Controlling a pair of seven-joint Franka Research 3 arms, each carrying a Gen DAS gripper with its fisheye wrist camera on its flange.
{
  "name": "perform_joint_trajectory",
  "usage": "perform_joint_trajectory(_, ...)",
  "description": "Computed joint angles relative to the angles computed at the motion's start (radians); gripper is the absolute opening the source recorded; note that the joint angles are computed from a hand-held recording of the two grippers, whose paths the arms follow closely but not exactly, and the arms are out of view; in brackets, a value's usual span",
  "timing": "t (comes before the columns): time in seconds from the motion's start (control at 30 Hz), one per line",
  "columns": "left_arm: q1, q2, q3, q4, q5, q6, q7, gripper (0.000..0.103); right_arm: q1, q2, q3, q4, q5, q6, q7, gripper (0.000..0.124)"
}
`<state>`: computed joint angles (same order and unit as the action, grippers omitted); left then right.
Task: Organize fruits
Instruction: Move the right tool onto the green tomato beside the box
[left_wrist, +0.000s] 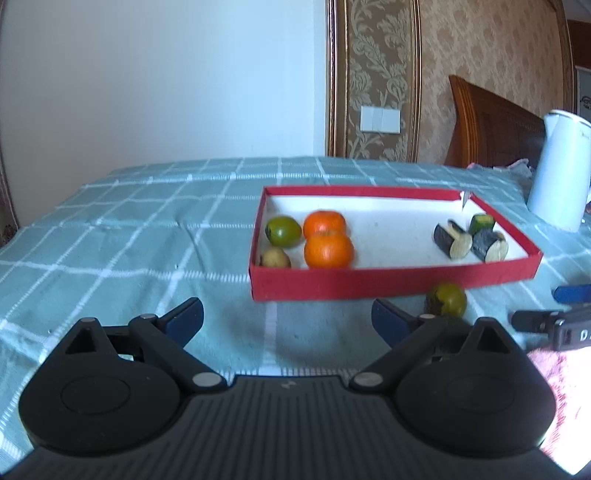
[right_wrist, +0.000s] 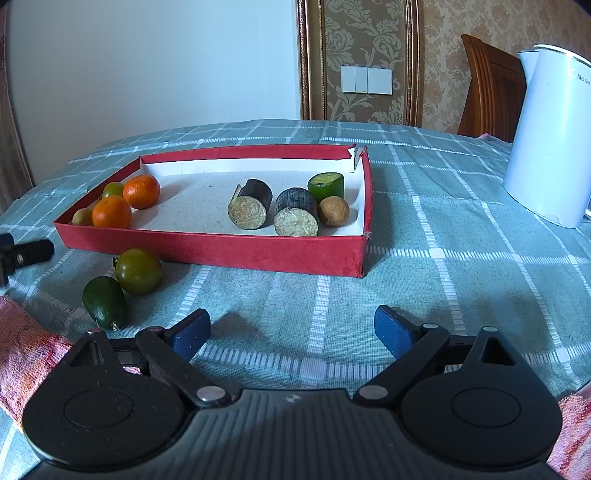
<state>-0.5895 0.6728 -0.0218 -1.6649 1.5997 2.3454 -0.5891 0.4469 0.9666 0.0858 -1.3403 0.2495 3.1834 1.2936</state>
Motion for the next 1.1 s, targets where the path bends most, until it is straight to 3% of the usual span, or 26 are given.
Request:
perform_joint_trajectory(0.3,0.067,0.004,-0.004,-0.001,-0.076,0.147,0.009,0.099,0.002,0.000,-0.002,0.000,0.005,0.004,0.004,0.096)
perform_joint_trajectory(0.4,0.061,0.021,-0.003,0.025,-0.136,0.135,0.091,0.100,0.013,-0.009,-0.014,-0.025,0.014,0.052,0.018,0.096)
perform_joint_trajectory(0.43,0.057,0.026,-0.001,0.033,-0.154,0.132,0.116,0.101,-0.003,-0.015,0.013,-0.041,0.017,0.082,0.014,0.096)
perform_joint_trajectory(0.53,0.047,0.038,0.008,0.051,-0.194,0.130,0.169,0.103,-0.151,-0.023,0.223,-0.073,-0.032,0.100,-0.051,0.096)
perform_joint_trajectory(0.6,0.038,0.041,0.017,0.055,-0.209,0.129,0.185,0.103,-0.178,-0.020,0.273,-0.070,-0.044,0.096,-0.075,0.096)
perform_joint_trajectory(0.7,0.027,0.047,0.027,0.065,-0.221,0.130,0.191,0.103,-0.156,-0.012,0.272,-0.045,-0.052,0.106,-0.095,0.096)
perform_joint_trajectory(0.87,0.020,0.047,0.038,0.064,-0.227,0.136,0.192,0.103,-0.075,0.024,0.204,0.070,-0.014,-0.008,-0.080,0.087)
perform_joint_trajectory(1.1,0.016,0.050,0.042,0.067,-0.231,0.136,0.194,0.103,-0.018,0.085,0.167,0.209,0.024,-0.136,-0.094,0.076)
